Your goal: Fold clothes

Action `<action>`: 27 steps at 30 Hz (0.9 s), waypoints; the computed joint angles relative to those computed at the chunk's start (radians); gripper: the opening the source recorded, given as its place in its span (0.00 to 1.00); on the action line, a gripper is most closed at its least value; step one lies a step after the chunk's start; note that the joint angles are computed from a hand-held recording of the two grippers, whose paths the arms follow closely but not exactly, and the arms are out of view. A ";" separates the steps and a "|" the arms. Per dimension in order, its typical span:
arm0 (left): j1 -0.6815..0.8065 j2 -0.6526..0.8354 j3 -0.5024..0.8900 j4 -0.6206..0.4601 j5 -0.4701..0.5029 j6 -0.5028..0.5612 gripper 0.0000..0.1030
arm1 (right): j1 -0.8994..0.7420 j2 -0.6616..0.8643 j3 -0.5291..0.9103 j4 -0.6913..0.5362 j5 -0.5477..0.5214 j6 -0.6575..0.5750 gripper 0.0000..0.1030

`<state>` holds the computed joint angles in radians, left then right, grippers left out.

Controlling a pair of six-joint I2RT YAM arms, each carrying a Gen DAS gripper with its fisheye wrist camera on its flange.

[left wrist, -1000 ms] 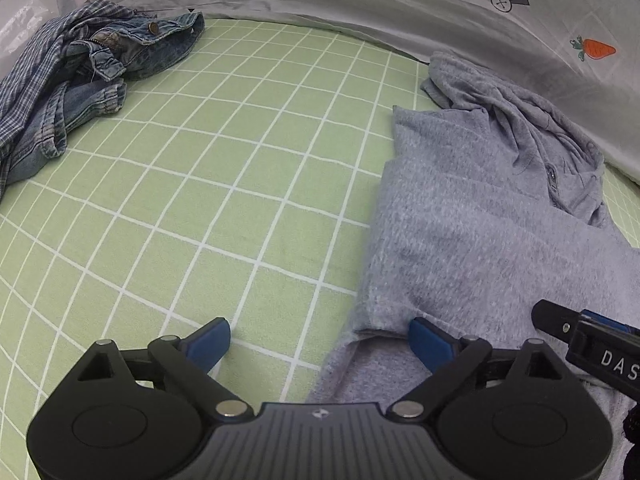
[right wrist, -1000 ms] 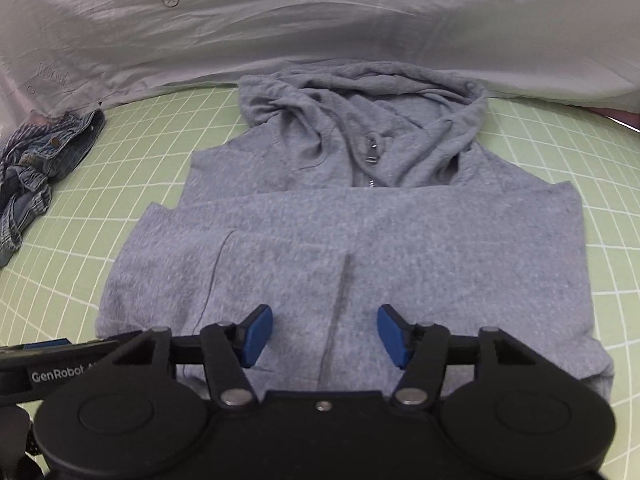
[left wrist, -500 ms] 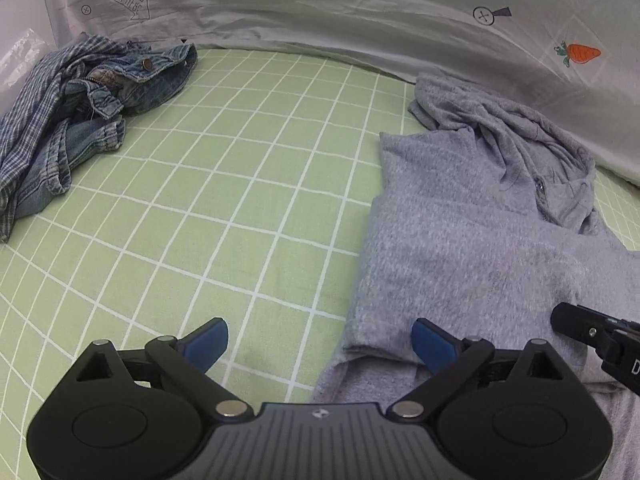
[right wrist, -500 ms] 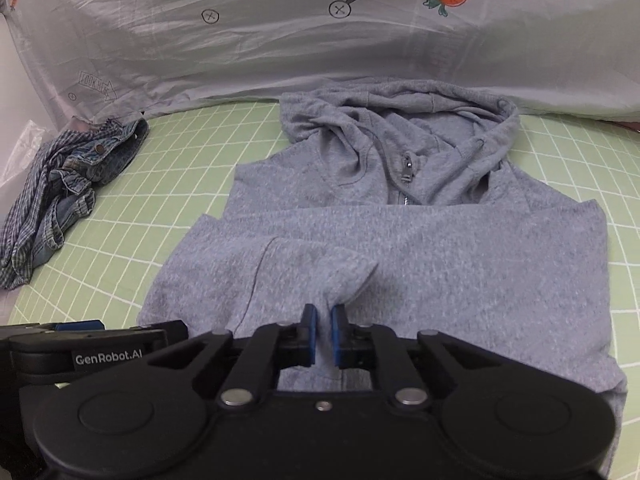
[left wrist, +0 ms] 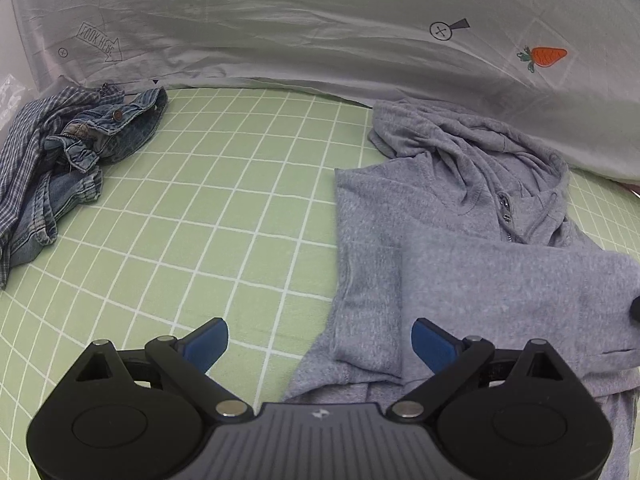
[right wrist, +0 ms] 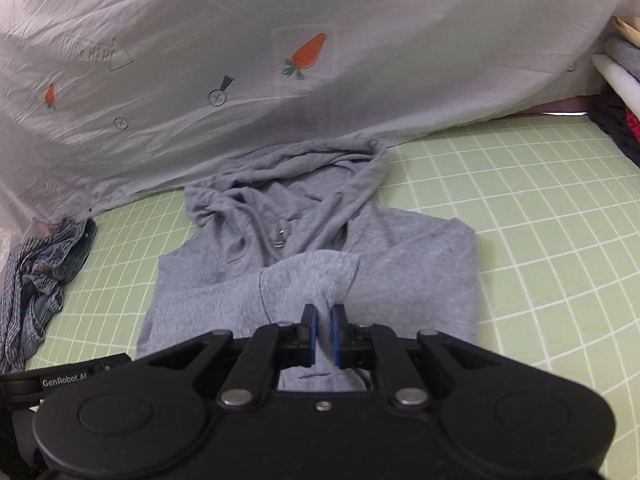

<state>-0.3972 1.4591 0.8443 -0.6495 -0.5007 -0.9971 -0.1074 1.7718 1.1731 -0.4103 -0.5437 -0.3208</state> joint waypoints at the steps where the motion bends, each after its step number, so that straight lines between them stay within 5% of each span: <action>1: -0.003 0.013 0.008 0.004 0.000 0.006 0.95 | -0.010 0.012 0.013 0.001 0.007 0.001 0.08; 20: -0.025 0.165 0.051 -0.012 0.044 0.052 0.95 | -0.023 0.183 0.067 0.054 0.203 -0.074 0.22; 23: -0.023 0.178 0.061 -0.024 0.062 0.091 0.98 | -0.023 0.191 0.077 0.044 0.201 -0.094 0.33; 25: -0.022 0.190 0.072 -0.039 0.077 0.123 0.98 | -0.020 0.205 0.096 0.030 0.228 -0.075 0.56; 27: -0.025 0.193 0.073 -0.047 0.091 0.126 0.98 | -0.028 0.219 0.123 0.005 0.243 -0.058 0.66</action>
<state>-0.4218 1.6516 0.9174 -0.6964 -0.4093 -0.8712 -0.1351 1.9909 1.2963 -0.4055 -0.3006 -0.3790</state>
